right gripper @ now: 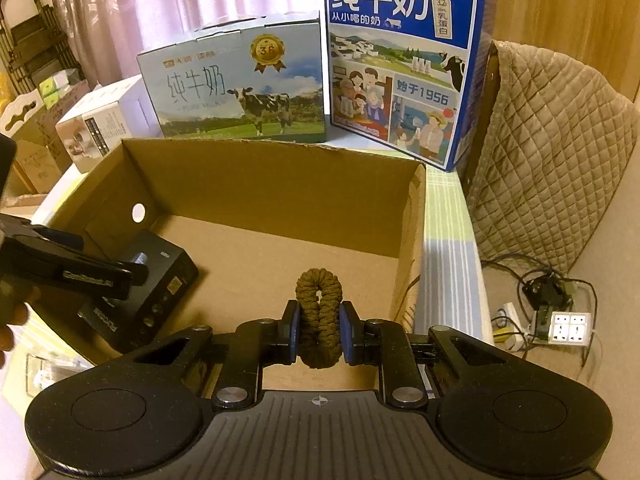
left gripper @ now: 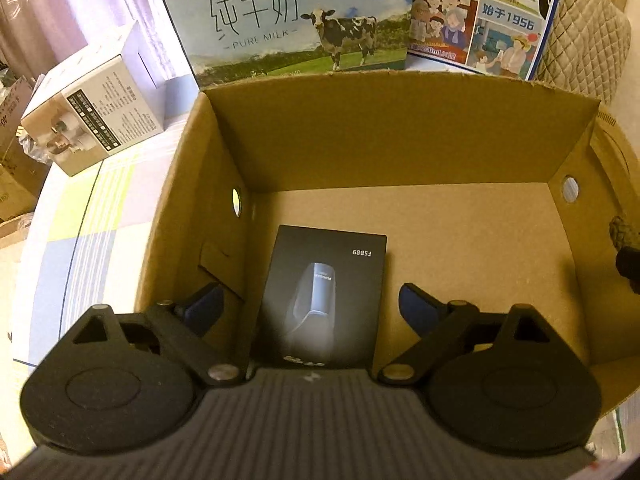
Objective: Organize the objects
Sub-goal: 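Open the left gripper to release the black box while the right gripper drops the ring, then move both grippers back out of the cardboard box toward the table items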
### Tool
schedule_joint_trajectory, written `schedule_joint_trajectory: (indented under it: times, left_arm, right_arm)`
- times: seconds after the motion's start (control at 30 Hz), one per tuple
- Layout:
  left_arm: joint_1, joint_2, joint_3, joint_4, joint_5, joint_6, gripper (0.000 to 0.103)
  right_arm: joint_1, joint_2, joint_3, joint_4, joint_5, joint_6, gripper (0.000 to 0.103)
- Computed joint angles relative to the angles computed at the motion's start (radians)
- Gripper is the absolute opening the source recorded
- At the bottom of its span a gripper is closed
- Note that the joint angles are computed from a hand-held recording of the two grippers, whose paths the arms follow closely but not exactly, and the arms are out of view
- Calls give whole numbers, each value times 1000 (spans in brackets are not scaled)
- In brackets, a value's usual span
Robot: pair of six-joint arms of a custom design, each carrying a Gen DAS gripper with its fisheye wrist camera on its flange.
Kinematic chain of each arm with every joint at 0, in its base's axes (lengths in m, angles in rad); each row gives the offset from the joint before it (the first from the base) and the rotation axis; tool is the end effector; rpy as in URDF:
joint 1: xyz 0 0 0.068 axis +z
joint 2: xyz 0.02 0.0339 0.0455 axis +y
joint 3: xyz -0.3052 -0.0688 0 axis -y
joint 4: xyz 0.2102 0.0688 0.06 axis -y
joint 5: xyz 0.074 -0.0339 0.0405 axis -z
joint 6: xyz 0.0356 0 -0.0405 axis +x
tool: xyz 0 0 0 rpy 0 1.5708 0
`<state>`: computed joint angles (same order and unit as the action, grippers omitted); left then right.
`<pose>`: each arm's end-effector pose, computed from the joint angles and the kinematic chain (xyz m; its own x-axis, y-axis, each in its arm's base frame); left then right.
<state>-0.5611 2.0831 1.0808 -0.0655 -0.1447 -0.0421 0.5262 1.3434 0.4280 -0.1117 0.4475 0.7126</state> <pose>0.3295 -0.2010 0.1390 -0.7608 0.4290 -0.4869 0.4361 0.8937 0.1059 0.1649 0.0780 0.1900 -0.7294 0.2580 -0.6335 0.2877 0.9560 0.0580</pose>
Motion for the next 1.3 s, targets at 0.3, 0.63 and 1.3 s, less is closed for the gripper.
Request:
schedule_joint_trajectory:
  times: [0.3, 0.63, 1.3]
  left_arm:
    - [0, -61, -33, 20, 15, 10, 93]
    - [15, -179, -139, 54, 53, 23, 97]
    - [158, -617, -428, -29, 191, 112, 97]
  right_arm:
    - [5, -1, 0, 15, 54, -19, 55]
    - [112, -143, -9, -81, 88, 65, 65]
    - [759, -114, 178, -639, 401, 847, 67]
